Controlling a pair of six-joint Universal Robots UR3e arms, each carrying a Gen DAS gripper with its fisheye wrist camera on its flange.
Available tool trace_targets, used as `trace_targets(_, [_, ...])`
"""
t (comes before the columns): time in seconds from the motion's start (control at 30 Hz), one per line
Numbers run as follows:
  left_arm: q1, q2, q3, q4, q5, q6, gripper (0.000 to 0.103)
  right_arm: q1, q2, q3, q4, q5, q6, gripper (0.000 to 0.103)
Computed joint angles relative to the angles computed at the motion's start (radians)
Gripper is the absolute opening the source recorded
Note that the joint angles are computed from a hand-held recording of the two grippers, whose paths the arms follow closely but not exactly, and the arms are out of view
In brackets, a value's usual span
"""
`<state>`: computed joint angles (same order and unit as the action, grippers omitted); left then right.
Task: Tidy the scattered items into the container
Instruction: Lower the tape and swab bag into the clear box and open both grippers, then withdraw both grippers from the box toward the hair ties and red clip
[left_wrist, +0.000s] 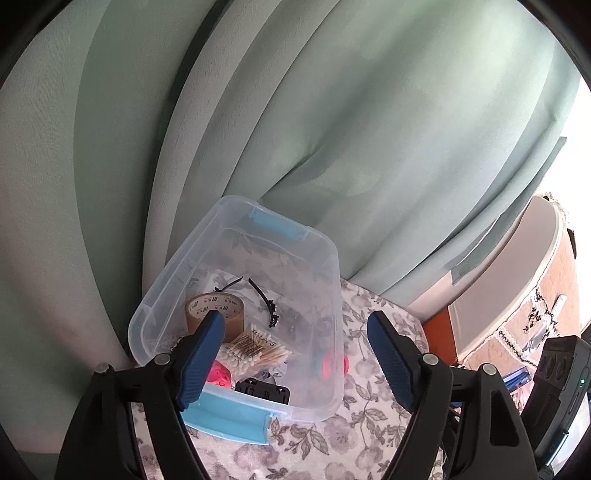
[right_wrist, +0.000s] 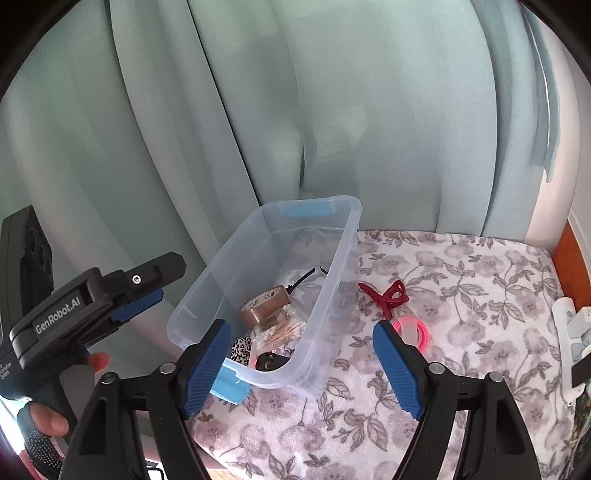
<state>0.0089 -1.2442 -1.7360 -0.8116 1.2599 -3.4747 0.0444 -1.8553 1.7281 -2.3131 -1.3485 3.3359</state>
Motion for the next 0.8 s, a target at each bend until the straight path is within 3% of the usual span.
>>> trace_targets(0.07, [-0.011, 0.005, 0.006, -0.005, 0.016, -0.001, 0.086, -0.003, -0.015, 0.008, 0.002, 0.001, 0.000, 0.086])
trace_targets(0.3, [-0.067, 0.009, 0.036, -0.027, 0.082, -0.014, 0.087, -0.039, -0.095, 0.053, 0.011, 0.025, -0.002, 0.103])
trace_targets(0.8, [-0.330, -0.085, 0.201, -0.085, 0.402, -0.054, 0.091, -0.167, -0.291, 0.133, 0.077, 0.106, -0.044, 0.103])
